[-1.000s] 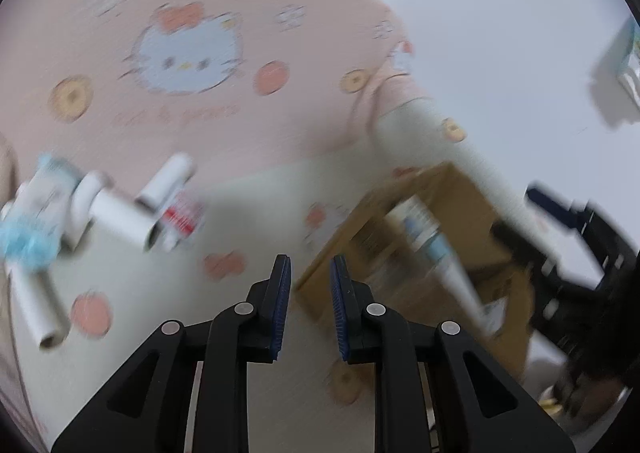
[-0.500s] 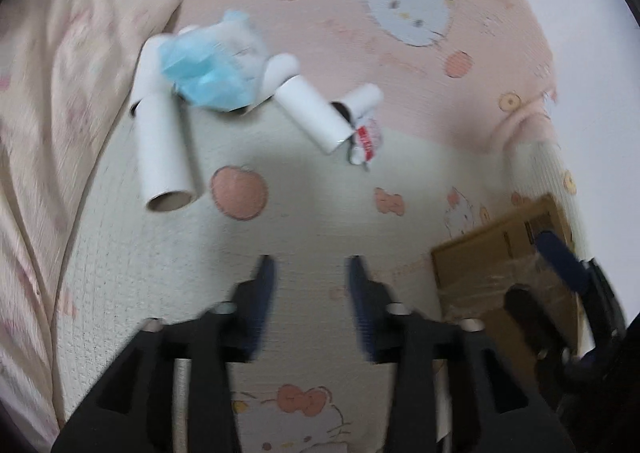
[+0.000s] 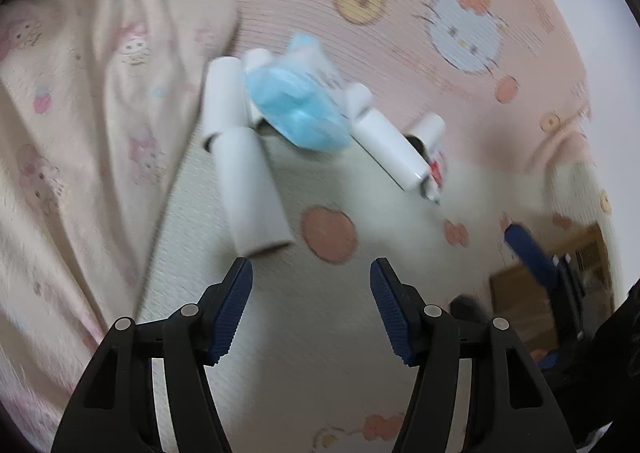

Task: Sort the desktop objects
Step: 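Grasp a white tube with the left tool while the right tool grasps another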

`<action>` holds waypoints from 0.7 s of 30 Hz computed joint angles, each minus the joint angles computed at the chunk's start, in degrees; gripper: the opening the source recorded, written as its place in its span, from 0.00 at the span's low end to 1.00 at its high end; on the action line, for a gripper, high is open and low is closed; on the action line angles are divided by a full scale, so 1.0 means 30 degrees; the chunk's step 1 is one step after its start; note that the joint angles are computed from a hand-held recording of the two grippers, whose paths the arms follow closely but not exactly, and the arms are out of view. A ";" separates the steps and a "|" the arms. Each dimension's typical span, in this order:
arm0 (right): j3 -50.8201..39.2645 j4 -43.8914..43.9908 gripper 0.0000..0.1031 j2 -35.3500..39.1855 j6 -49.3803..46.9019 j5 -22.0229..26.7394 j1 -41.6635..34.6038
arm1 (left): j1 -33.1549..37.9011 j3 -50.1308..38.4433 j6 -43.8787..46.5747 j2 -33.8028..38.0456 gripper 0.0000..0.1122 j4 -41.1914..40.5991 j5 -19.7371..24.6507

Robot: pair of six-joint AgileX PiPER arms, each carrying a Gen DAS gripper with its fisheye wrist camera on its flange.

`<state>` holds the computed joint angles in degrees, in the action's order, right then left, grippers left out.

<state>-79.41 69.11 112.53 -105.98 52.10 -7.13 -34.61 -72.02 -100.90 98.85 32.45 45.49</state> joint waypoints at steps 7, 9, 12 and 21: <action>-0.0009 -0.0326 0.72 0.0823 -0.0591 -0.1833 0.1324 | 0.2025 0.0396 0.0004 0.0304 0.58 -0.0802 -0.0650; -0.0242 -0.0665 0.72 0.1043 0.0071 -0.2039 0.1420 | 0.2407 0.0482 0.0202 0.0492 0.58 -0.1288 -0.1197; -0.0376 -0.1231 0.72 0.1132 0.0612 -0.1931 0.1385 | 0.3167 0.1455 -0.0237 0.0431 0.58 -0.2002 -0.3144; 0.0430 -0.1973 0.72 0.0858 0.0596 -0.2081 0.1393 | 0.3132 -0.0118 0.0514 0.1799 0.42 -0.2327 -0.0995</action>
